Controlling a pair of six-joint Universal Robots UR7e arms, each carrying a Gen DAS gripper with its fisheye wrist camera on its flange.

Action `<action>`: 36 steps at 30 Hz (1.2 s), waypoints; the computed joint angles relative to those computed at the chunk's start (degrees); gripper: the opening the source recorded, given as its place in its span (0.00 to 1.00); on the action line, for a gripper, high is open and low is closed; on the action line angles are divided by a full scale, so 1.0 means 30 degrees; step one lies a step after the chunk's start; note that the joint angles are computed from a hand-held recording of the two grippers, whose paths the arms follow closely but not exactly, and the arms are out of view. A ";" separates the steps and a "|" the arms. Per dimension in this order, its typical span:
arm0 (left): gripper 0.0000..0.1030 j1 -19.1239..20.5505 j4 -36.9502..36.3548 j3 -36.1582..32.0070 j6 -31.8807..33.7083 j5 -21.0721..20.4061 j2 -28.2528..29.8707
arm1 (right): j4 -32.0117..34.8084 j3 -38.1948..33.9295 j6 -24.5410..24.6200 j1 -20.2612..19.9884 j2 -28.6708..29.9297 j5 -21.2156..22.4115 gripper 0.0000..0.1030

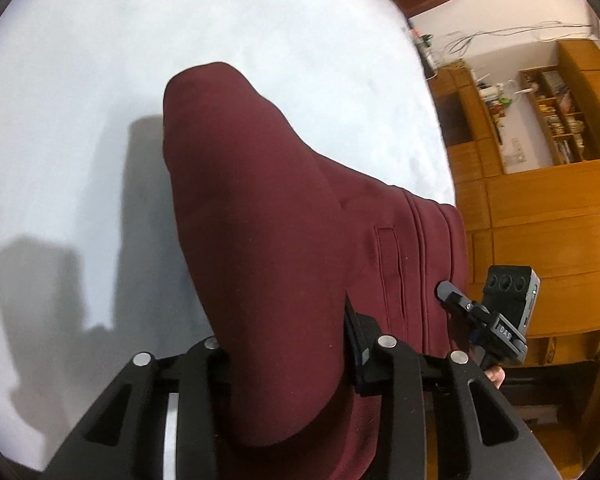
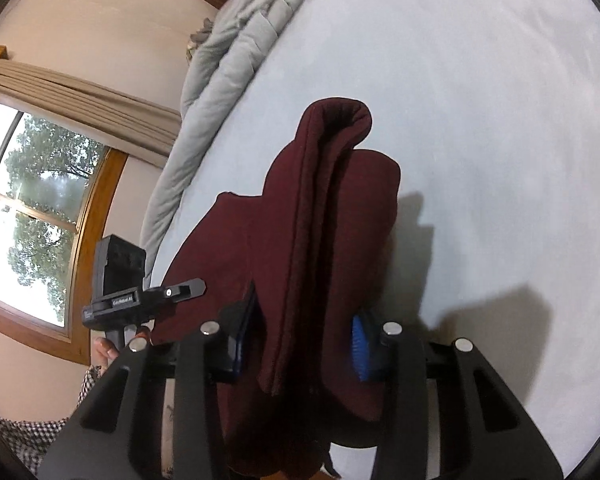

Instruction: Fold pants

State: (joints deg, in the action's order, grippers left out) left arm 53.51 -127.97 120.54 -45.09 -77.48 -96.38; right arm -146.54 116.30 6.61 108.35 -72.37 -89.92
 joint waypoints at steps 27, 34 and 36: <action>0.64 0.3272 -0.0340 -0.3050 0.4179 0.2442 0.3874 | -0.0927 -0.4019 -0.1219 -0.2238 0.4486 -0.2414 0.66; 0.66 -0.0634 0.1160 -0.1588 0.2659 0.7524 0.0718 | -0.2801 -0.2343 -0.2421 0.0386 0.2253 -0.6116 0.66; 0.75 -0.1324 0.1013 -0.1505 0.2729 0.7606 0.0980 | -0.3229 -0.2431 -0.2579 0.1106 0.2619 -0.7063 0.67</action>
State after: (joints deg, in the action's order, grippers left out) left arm 49.54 -124.93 116.02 -36.90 -54.66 -93.45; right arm -156.23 109.01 -1.13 111.67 -64.51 -111.11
